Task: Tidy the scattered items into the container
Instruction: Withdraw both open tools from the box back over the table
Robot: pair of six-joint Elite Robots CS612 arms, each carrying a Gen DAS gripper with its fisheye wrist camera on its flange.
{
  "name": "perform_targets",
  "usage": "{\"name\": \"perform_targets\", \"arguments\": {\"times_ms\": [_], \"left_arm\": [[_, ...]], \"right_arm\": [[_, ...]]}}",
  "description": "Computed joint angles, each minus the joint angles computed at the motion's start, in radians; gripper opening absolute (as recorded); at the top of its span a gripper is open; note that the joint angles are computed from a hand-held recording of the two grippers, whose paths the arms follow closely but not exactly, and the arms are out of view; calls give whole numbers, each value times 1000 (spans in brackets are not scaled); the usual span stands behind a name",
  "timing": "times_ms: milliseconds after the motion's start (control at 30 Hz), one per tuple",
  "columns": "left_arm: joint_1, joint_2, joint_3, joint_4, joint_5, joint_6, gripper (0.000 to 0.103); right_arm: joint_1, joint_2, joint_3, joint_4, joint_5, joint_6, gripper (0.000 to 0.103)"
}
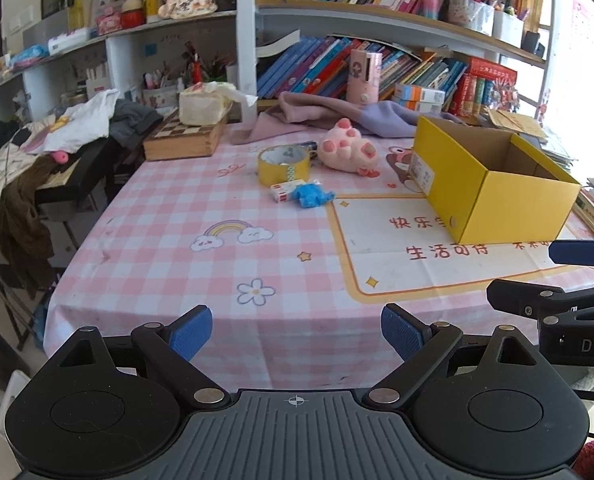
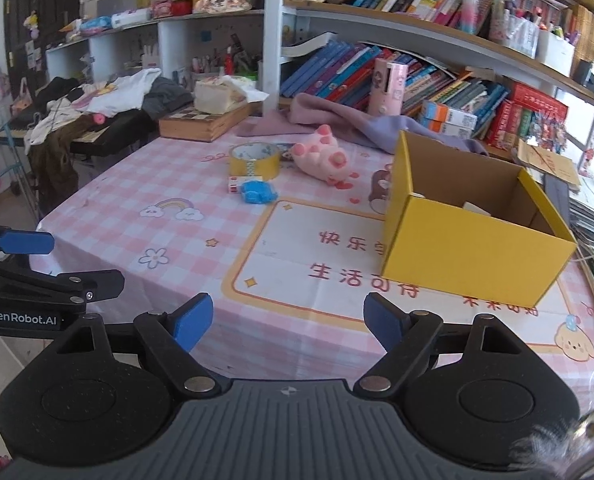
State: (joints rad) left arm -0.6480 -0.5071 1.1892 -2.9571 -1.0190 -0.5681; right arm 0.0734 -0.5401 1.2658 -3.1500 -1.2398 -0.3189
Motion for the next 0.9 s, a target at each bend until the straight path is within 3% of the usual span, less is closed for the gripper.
{"name": "perform_targets", "arguments": {"times_ms": [433, 900], "left_arm": [[9, 15, -33, 30, -9, 17, 94], [47, 79, -160, 95, -39, 14, 93]], "right_arm": [[5, 25, -54, 62, 29, -12, 79], [20, 128, -287, 229, 38, -61, 76]]}}
